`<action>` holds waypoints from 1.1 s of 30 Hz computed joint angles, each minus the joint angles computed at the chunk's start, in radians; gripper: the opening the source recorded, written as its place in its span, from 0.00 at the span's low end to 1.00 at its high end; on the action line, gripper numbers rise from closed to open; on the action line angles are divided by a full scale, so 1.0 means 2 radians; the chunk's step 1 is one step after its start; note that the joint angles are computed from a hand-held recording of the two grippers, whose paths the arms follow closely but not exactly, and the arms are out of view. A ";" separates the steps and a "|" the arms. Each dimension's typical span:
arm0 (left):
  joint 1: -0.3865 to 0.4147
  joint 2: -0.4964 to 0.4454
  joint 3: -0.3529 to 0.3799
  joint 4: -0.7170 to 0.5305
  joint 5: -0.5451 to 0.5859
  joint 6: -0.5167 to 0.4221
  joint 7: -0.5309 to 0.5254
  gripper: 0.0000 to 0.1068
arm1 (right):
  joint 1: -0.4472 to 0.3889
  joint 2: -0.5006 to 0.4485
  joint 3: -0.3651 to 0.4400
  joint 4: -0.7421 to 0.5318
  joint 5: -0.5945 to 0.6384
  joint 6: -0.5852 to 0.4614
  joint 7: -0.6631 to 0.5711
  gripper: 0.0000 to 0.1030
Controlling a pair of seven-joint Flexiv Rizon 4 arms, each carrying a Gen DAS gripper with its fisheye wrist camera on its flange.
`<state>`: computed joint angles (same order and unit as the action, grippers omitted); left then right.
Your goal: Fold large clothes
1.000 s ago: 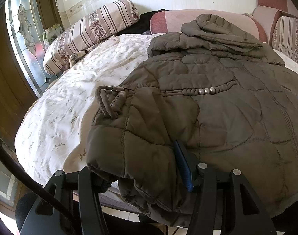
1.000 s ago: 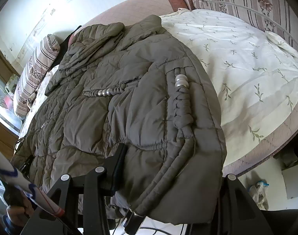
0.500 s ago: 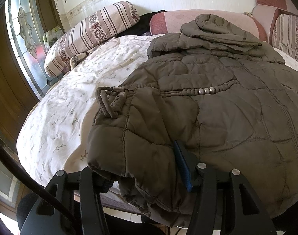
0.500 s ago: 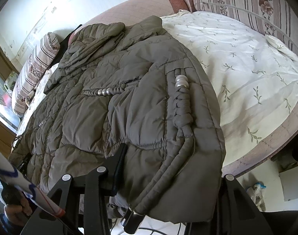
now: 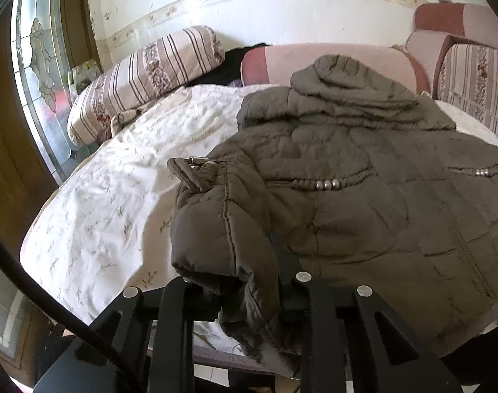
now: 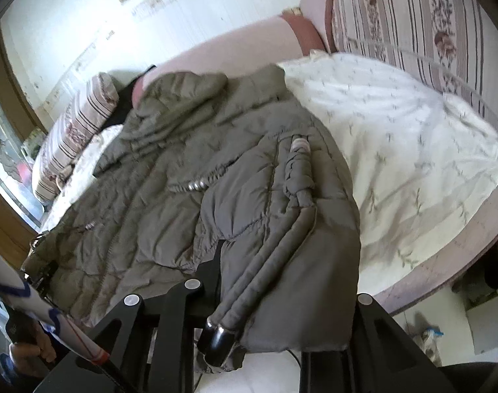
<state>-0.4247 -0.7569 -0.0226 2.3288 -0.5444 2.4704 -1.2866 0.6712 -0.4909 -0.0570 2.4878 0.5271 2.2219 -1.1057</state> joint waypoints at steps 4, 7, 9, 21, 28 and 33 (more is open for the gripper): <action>0.008 0.014 -0.002 0.012 0.016 0.006 -0.009 0.20 | 0.017 0.019 -0.012 0.006 0.013 0.003 -0.019 0.23; 0.014 0.026 -0.003 0.019 0.027 0.003 -0.014 0.20 | 0.020 0.036 -0.012 0.011 0.018 0.004 -0.034 0.23; 0.016 0.034 -0.003 0.023 0.033 0.002 -0.017 0.20 | 0.022 0.050 -0.014 0.015 0.024 0.001 -0.046 0.23; 0.060 0.110 -0.014 -0.016 0.100 -0.071 -0.018 0.20 | -0.048 0.137 0.011 0.006 0.005 -0.021 -0.104 0.20; 0.075 0.124 -0.019 -0.151 0.107 -0.184 -0.008 0.21 | -0.073 0.166 -0.033 -0.094 -0.001 -0.105 -0.170 0.20; 0.039 0.075 0.023 -0.303 0.059 -0.295 0.017 0.24 | -0.115 0.114 -0.056 -0.207 -0.061 -0.171 -0.139 0.20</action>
<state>-0.3476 -0.6067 0.0229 1.7232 -0.4255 1.8805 -1.2522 0.4416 -0.2636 -0.1692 2.0741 0.4059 1.8794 -1.3844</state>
